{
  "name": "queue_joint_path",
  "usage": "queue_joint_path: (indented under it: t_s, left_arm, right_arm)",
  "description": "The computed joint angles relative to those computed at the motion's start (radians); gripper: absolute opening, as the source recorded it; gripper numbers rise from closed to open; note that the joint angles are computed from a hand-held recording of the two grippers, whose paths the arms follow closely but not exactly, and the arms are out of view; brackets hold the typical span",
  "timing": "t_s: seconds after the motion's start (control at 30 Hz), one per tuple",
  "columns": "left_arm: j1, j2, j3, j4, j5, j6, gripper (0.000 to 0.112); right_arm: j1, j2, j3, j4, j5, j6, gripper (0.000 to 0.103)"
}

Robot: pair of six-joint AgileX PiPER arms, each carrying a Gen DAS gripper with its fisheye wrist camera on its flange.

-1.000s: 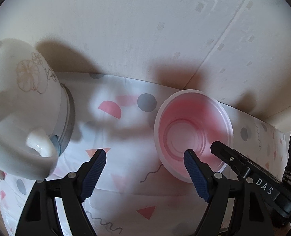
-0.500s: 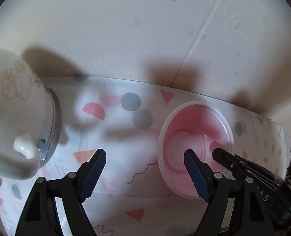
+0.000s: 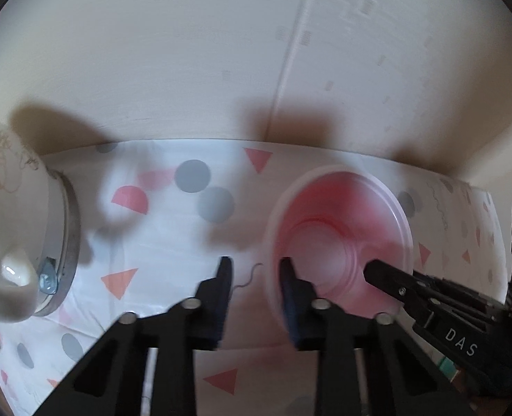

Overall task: Organize plates and bowls
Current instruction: 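Lift the red bowl and carry it over the yellow bowl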

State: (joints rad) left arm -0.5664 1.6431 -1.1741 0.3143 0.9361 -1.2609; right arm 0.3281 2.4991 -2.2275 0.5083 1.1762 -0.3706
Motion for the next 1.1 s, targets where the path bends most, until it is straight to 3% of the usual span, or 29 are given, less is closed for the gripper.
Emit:
queue_joint_path:
  t_s: [0.13,0.73,1.1]
  left_arm:
    - [-0.017,0.016,-0.007,0.011,-0.002,0.023,0.012]
    - [-0.095,-0.042,0.008,0.082,0.001,-0.052,0.01]
    - [-0.216,-0.095,-0.004,0.13,0.075,-0.146,0.01]
  right_arm:
    - [0.013,-0.018,0.018,-0.012,-0.019,-0.002,0.016]
    - [-0.043,-0.186,0.226,0.035,-0.073,-0.078,0.016]
    - [-0.073,-0.323,0.419,0.084,-0.144,-0.134,0.016]
